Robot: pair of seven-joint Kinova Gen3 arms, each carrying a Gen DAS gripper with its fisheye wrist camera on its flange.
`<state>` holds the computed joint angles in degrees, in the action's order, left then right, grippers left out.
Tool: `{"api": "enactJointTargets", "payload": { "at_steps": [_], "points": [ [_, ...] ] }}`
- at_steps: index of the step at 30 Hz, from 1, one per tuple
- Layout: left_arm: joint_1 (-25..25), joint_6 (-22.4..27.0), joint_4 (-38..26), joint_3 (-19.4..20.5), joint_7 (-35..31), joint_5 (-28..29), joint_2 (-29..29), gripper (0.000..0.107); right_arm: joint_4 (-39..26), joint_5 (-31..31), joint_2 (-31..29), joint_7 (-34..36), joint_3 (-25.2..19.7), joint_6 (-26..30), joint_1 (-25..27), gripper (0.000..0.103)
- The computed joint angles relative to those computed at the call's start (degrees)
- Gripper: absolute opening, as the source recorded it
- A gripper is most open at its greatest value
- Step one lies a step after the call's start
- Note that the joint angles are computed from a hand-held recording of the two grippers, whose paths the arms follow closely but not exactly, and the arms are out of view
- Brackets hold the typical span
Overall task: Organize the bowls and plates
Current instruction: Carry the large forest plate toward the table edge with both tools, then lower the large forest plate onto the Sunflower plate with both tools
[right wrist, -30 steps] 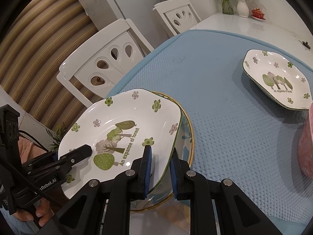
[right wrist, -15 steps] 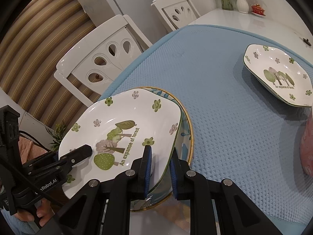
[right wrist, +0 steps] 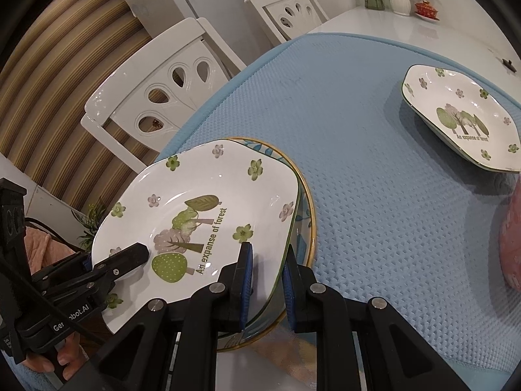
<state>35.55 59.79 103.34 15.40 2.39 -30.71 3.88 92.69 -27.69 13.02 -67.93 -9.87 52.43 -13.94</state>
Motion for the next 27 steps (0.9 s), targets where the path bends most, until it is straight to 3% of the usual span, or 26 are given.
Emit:
{"api": "enactJointTargets", "payload": {
  "at_steps": [16, 27],
  "points": [
    [-1.3, -1.35, 0.32, -0.09, -3.26, 2.67, -0.49, 0.032, -1.19, 0.56, 0.86, -0.96, -0.04, 1.46, -0.17, 0.016],
    [-1.06, 1.36, -2.28, -0.65, -7.25, 5.13, 0.75, 0.035, -1.41, 1.23, 1.26, -1.59, -0.01, 1.81, -0.41, 0.016]
  ]
}}
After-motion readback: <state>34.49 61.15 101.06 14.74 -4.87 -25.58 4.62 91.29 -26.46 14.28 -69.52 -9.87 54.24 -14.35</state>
